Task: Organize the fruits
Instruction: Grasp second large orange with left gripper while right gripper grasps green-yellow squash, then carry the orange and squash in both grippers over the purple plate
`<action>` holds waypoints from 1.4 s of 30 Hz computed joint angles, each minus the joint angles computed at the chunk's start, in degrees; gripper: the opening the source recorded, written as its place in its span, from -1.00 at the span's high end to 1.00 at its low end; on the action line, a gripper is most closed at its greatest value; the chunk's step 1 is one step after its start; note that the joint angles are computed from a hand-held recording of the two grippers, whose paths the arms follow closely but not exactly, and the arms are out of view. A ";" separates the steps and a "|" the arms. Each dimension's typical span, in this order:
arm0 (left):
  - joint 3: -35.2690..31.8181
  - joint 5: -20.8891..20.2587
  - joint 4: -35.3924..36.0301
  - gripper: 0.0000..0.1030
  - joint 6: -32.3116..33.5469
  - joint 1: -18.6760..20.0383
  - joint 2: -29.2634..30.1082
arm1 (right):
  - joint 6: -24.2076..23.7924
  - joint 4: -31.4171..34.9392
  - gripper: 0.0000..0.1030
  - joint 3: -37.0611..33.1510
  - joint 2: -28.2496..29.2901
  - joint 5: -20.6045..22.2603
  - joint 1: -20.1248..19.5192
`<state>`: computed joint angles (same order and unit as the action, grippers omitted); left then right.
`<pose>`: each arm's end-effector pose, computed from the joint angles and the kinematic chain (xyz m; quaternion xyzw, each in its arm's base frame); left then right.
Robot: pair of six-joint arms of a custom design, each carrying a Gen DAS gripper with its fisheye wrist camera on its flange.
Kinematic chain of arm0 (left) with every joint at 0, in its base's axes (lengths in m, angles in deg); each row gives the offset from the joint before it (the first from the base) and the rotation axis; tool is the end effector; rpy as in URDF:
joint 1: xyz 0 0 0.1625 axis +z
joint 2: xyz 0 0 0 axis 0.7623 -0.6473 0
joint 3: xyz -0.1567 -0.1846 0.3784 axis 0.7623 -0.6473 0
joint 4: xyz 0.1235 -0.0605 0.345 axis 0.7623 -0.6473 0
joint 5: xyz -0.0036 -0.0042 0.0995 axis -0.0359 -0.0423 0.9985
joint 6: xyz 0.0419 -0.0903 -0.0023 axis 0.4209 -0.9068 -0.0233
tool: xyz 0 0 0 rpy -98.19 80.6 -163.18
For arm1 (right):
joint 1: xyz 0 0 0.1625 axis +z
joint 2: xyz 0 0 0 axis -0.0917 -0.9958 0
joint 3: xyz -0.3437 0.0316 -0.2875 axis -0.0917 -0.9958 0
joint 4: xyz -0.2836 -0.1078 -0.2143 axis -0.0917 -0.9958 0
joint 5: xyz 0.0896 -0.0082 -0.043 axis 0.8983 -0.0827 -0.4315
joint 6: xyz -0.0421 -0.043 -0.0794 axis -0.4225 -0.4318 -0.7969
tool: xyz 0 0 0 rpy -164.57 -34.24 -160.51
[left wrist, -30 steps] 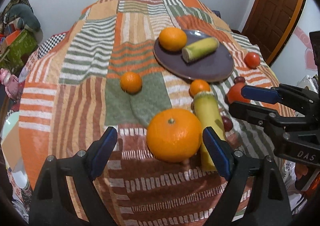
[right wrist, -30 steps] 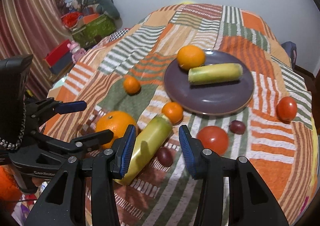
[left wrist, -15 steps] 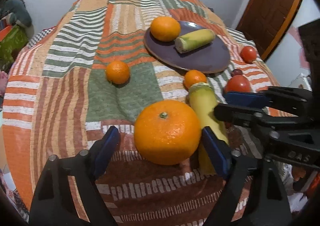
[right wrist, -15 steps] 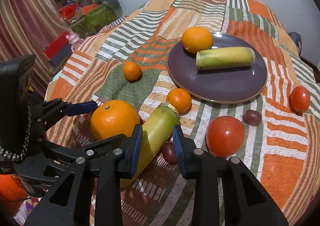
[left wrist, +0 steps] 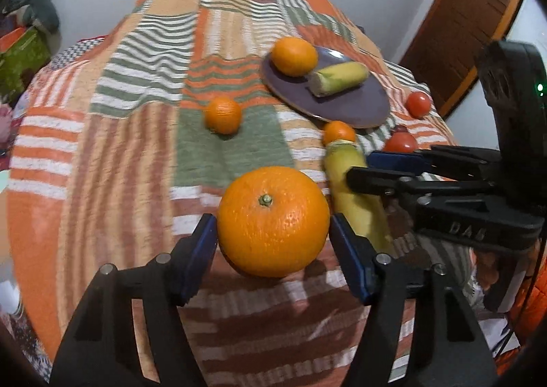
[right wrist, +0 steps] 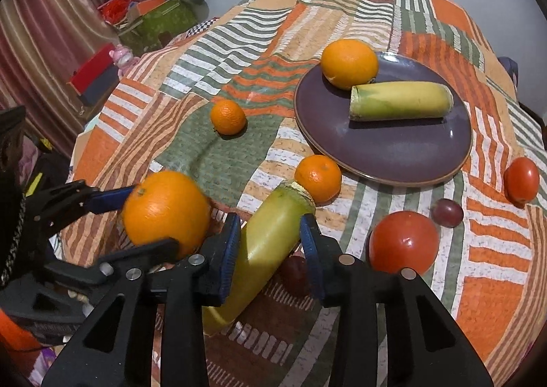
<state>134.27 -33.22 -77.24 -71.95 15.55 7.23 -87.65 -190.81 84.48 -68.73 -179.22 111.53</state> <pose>-0.1051 -0.6713 0.2187 0.1971 0.9235 -0.2299 0.2356 0.2866 -0.6683 0.0517 0.2634 -0.9203 0.1649 0.2377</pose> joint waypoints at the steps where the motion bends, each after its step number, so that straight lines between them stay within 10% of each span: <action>1: 0.38 0.51 -0.31 -0.31 -0.08 0.09 -0.46 | 0.19 0.21 0.31 -0.10 0.03 0.05 -0.01; 42: 0.59 3.66 -1.82 -0.30 -0.59 0.35 -0.86 | -1.22 -1.44 0.29 0.38 2.14 1.52 0.56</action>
<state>134.87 -29.56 -79.07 -72.53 15.91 6.38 -88.87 -192.25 84.87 -66.58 -177.70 112.09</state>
